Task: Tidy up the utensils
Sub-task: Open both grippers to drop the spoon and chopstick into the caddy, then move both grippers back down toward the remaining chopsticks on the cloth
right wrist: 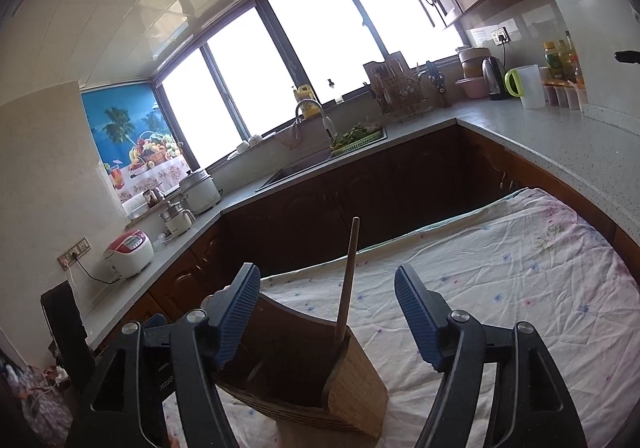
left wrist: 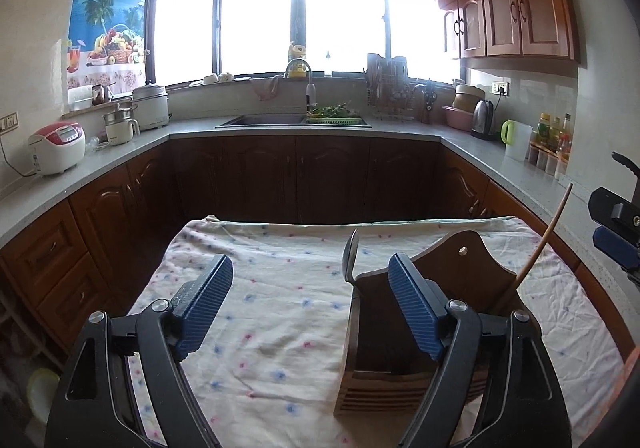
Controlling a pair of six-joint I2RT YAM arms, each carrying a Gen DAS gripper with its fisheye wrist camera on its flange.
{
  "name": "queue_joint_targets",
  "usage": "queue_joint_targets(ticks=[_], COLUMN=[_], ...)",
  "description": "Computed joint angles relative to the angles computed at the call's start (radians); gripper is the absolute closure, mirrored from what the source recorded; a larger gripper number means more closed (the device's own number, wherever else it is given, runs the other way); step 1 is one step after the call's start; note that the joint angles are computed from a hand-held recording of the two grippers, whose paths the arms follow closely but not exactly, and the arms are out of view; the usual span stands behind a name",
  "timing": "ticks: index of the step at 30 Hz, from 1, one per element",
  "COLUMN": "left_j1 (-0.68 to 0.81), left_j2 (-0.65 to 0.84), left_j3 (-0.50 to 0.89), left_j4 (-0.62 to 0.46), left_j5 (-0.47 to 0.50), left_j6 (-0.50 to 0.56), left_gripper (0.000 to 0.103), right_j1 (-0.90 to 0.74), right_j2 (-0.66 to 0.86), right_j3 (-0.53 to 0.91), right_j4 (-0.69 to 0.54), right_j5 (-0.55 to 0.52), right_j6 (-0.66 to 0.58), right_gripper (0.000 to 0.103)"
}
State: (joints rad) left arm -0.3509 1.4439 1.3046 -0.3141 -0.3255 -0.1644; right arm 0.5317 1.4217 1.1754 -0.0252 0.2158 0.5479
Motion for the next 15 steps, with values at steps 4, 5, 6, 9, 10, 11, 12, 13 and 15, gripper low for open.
queue_joint_targets(ticks=[4, 5, 6, 9, 10, 11, 12, 13, 15], left_j1=[0.032, 0.040, 0.048, 0.071, 0.074, 0.078, 0.081, 0.083, 0.076], left_j2=[-0.091, -0.113, -0.137, -0.215, -0.240, -0.262, -0.285, -0.306, -0.340], left_j3=[-0.070, -0.089, -0.108, -0.172, -0.189, -0.202, -0.217, -0.230, -0.248], left_j4=[-0.045, -0.061, -0.077, -0.123, -0.140, -0.158, -0.176, -0.195, -0.234], left_j5=[0.023, 0.031, 0.045, 0.086, 0.093, 0.101, 0.111, 0.118, 0.121], left_j6=[-0.036, -0.044, -0.051, -0.064, -0.069, -0.073, -0.076, -0.078, -0.097], left_gripper=[0.012, 0.010, 0.010, 0.010, 0.010, 0.010, 0.010, 0.010, 0.010], right_j1=[0.029, 0.036, 0.046, 0.090, 0.105, 0.122, 0.139, 0.161, 0.198], right_j2=[-0.076, -0.097, -0.118, -0.182, -0.202, -0.226, -0.248, -0.267, -0.309], right_j3=[-0.066, -0.082, -0.100, -0.148, -0.165, -0.187, -0.205, -0.217, -0.250], right_j4=[-0.003, -0.007, -0.011, -0.034, -0.038, -0.041, -0.048, -0.066, -0.098], right_j5=[0.015, 0.014, 0.019, 0.051, 0.062, 0.071, 0.082, 0.105, 0.139], right_j6=[0.007, 0.011, 0.013, 0.011, 0.011, 0.010, 0.007, 0.007, 0.014], right_gripper=[0.007, 0.006, 0.005, 0.005, 0.005, 0.005, 0.005, 0.005, 0.005])
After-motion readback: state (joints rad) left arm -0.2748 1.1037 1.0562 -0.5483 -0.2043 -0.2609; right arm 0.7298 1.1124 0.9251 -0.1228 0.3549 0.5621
